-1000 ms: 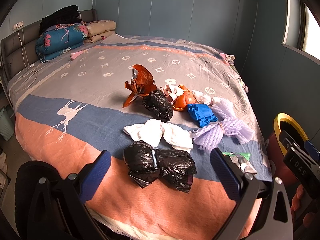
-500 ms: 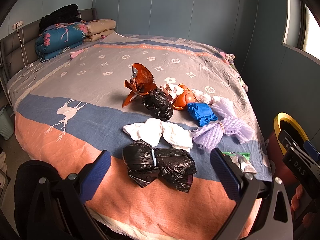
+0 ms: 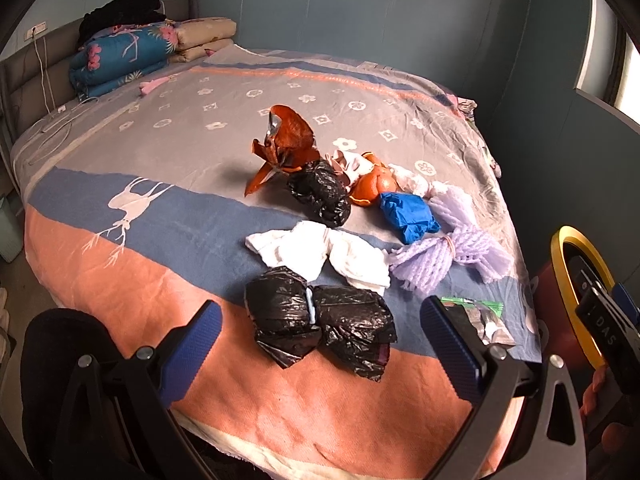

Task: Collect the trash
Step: 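Grasp the black plastic bag with the left tool while the right tool grasps the lavender foam net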

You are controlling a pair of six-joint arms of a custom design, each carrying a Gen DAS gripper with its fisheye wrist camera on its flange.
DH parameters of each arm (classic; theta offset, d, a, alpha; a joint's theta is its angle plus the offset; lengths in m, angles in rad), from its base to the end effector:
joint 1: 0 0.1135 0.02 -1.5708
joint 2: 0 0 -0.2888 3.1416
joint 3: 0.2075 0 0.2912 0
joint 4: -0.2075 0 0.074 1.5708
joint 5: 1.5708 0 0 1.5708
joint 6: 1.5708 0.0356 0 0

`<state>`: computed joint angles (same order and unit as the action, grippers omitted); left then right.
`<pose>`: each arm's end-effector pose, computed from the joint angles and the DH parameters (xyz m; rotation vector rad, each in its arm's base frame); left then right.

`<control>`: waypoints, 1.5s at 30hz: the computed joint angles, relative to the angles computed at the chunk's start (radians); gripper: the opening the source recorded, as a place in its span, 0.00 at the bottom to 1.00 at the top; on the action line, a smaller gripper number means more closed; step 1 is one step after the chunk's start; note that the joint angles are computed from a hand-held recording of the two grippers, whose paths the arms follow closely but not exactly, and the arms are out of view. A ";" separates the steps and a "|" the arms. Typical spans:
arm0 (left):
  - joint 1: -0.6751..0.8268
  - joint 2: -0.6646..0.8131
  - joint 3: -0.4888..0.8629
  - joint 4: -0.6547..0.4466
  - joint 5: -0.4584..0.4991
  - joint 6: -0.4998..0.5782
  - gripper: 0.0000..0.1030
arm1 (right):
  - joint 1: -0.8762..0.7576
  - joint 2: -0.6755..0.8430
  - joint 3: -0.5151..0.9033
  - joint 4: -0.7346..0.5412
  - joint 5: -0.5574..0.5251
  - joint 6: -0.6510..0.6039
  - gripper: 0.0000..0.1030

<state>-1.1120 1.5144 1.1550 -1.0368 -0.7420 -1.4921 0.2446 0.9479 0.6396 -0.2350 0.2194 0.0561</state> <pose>0.1584 -0.2664 0.2591 -0.5297 2.3240 0.0450 0.2292 0.0492 0.2625 -0.0675 2.0990 -0.0511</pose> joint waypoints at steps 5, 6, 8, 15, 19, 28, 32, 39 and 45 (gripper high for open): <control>0.017 -0.015 -0.011 0.008 0.008 0.010 0.93 | -0.032 0.019 0.017 -0.008 -0.053 -0.007 0.93; 0.024 -0.017 -0.015 0.011 0.014 0.011 0.93 | -0.042 0.028 0.025 -0.014 -0.076 -0.009 0.93; 0.040 -0.024 -0.025 0.019 0.034 0.004 0.93 | -0.057 0.047 0.038 -0.019 -0.114 -0.013 0.93; 0.071 -0.040 -0.061 0.057 0.050 0.073 0.93 | -0.091 0.228 0.162 -0.122 -0.295 -0.115 0.93; 0.100 0.021 -0.024 0.011 0.094 0.116 0.93 | -0.089 0.327 0.247 -0.157 -0.341 -0.126 0.93; 0.135 0.067 -0.009 -0.024 0.139 0.178 0.93 | -0.049 0.629 0.552 -0.390 -0.506 -0.135 0.93; 0.165 0.064 -0.037 0.027 0.187 0.224 0.93 | -0.025 0.714 0.609 -0.442 -0.550 -0.092 0.93; 0.185 0.040 -0.098 0.118 0.179 0.235 0.91 | -0.021 0.762 0.604 -0.421 -0.602 -0.041 0.93; 0.217 0.060 -0.113 0.190 0.235 0.306 0.91 | -0.013 0.802 0.612 -0.408 -0.578 -0.041 0.92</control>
